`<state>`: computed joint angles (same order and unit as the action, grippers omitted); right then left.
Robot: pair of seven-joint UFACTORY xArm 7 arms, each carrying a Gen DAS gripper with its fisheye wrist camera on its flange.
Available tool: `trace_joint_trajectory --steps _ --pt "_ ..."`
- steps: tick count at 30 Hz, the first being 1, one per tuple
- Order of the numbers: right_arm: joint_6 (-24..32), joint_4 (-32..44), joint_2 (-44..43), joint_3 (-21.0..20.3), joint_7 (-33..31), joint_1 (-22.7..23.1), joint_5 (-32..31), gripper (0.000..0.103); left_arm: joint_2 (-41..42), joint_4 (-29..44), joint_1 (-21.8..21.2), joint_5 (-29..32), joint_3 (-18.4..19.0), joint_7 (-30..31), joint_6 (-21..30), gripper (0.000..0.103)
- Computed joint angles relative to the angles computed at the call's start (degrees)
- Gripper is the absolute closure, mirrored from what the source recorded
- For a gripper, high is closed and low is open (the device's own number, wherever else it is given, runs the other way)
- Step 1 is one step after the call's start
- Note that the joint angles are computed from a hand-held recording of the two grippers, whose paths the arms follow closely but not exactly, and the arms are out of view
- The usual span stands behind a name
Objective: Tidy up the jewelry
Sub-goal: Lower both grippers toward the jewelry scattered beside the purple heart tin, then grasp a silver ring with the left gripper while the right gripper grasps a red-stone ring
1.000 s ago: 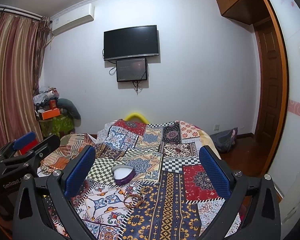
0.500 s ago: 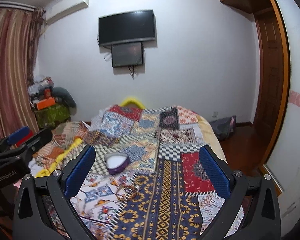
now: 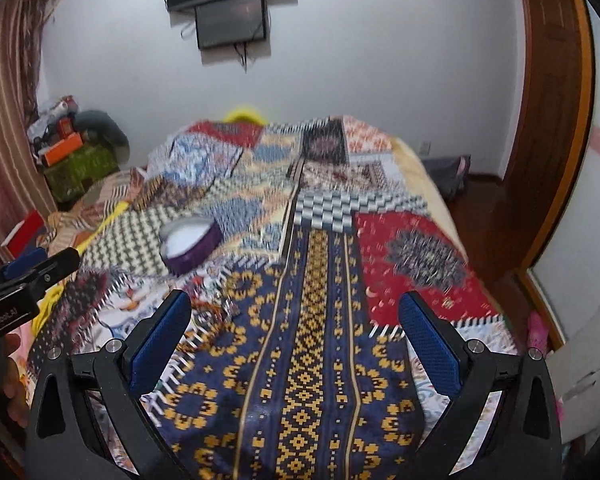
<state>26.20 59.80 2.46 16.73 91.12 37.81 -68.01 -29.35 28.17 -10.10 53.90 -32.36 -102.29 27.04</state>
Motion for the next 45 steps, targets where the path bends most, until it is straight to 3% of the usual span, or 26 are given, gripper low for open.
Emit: trace_joint_trajectory --steps 5,11,18,20,22,26,34,41,45 --pt "-4.05 1.27 3.71 -1.19 -6.62 -0.37 5.26 0.017 5.96 0.79 1.95 4.06 1.16 -1.96 -4.74 0.032" --pt "-9.77 4.65 9.33 -3.52 -18.19 0.24 15.24 0.037 11.28 2.99 1.57 11.13 4.35 -5.46 -8.48 0.046" --pt "-11.38 8.41 14.59 -1.81 -36.41 -0.96 30.52 0.064 15.80 6.15 -2.16 17.47 8.40 -6.77 -10.32 0.060" --pt "-11.59 9.11 15.58 -1.12 -40.74 -1.36 34.30 0.066 16.89 6.99 -3.21 19.36 9.72 -7.26 -11.20 0.064" --pt "-11.33 9.81 16.36 -1.02 -44.14 -1.06 36.90 0.068 17.98 7.84 -4.42 20.58 11.02 -7.41 -11.71 0.067" --pt "-11.31 10.48 17.38 -1.64 -49.36 -0.16 41.42 0.087 19.80 9.03 -6.54 22.93 13.50 -8.49 -13.91 0.069" --pt "-14.18 8.64 16.29 -6.67 -52.53 3.90 47.05 0.089 22.86 11.30 -9.72 20.95 15.79 -4.39 -15.59 0.070" --pt "-15.72 5.40 13.19 -10.40 -47.89 6.41 43.63 0.089 25.73 13.15 -11.52 17.02 16.75 0.70 -15.22 0.070" --pt "-16.68 3.97 11.98 -10.43 -46.34 5.75 42.42 0.089 27.29 13.90 -12.36 14.69 17.73 2.84 -15.13 0.077"
